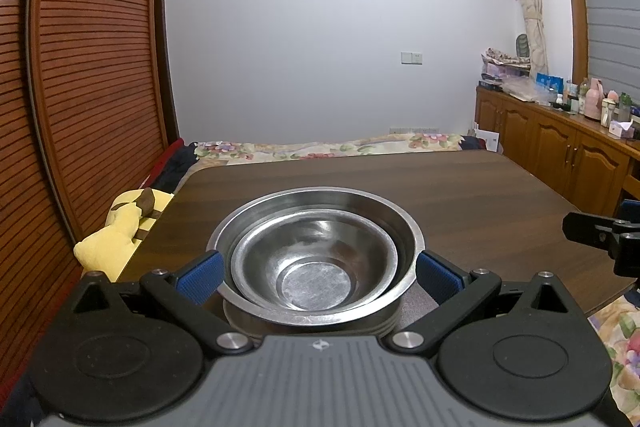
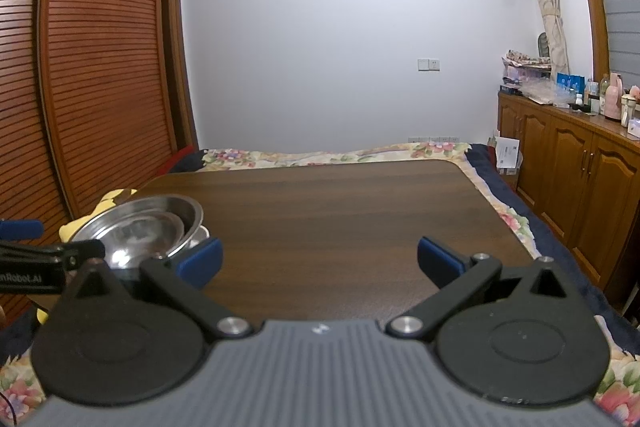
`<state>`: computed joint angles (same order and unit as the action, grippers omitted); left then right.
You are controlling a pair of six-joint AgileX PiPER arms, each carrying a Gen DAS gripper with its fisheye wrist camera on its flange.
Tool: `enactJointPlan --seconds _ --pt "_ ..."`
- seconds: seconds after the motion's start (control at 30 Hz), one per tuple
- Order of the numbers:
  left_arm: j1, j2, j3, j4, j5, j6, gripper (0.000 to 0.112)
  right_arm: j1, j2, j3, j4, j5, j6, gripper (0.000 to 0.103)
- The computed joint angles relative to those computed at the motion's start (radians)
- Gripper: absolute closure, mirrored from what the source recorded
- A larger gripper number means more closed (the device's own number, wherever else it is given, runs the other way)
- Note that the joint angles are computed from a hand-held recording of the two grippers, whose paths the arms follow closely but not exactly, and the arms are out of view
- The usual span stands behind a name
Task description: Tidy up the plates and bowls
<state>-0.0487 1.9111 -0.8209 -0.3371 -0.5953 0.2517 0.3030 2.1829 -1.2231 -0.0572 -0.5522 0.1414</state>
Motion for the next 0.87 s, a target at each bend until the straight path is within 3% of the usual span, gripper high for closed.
enactJointPlan --seconds 0.87 --pt "0.003 0.008 -0.001 0.007 -0.002 -0.003 0.009 0.001 0.004 0.000 0.003 -0.002 -0.004 0.000"
